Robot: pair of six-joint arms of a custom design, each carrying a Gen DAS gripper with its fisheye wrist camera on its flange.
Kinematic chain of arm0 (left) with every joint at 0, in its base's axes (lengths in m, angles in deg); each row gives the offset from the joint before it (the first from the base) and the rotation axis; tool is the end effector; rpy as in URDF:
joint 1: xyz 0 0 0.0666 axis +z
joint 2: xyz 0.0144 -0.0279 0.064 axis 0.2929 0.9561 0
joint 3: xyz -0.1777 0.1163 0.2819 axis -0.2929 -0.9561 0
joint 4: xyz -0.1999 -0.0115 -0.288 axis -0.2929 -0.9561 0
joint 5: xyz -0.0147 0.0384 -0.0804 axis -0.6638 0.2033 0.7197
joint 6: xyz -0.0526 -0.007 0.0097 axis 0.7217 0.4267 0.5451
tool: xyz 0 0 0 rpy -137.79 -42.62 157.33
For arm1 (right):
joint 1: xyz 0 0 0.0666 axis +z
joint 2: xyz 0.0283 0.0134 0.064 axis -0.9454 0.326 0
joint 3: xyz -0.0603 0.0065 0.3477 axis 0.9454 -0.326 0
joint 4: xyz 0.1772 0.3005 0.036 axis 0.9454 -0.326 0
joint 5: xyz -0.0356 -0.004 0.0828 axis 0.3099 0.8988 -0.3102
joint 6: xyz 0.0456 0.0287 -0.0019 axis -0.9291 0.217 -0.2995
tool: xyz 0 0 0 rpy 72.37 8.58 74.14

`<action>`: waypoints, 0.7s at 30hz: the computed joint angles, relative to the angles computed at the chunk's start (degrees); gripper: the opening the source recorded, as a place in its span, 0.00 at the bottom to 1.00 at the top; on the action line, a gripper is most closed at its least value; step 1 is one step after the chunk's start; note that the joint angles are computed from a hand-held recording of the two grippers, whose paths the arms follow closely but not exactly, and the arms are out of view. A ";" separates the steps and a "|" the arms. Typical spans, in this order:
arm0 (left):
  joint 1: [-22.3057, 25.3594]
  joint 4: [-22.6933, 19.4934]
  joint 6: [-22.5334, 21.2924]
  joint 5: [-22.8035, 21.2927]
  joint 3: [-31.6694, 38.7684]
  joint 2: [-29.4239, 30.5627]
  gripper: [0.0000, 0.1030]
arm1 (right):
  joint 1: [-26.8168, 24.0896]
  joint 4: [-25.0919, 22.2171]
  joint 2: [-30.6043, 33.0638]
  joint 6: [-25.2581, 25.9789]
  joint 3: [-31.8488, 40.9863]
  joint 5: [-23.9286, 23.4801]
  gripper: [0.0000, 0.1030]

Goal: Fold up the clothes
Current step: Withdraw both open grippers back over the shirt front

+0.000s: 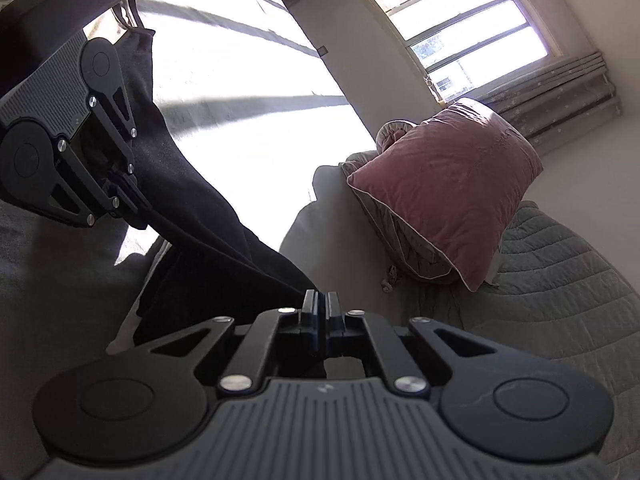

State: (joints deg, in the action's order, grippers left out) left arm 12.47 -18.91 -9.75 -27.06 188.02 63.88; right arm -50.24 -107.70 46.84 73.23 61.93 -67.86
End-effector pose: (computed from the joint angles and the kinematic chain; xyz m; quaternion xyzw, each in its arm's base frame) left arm 0.6200 -0.0569 0.3881 0.1948 0.8445 -0.0397 0.4972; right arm 0.6456 0.2414 0.4632 -0.5361 0.6235 -0.2314 0.5199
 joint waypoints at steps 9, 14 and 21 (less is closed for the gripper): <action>1.76 -5.26 -1.99 8.27 0.07 -0.39 0.06 | -1.59 1.60 -7.44 0.68 -15.05 -0.53 0.00; 2.43 -5.32 -0.59 10.46 -1.28 -1.53 0.08 | -2.45 -2.52 -6.85 -13.88 -10.65 -4.72 0.16; 2.47 -5.21 -0.46 9.81 -1.19 -2.03 0.12 | -0.75 -10.46 -0.03 -7.96 0.41 -1.85 0.34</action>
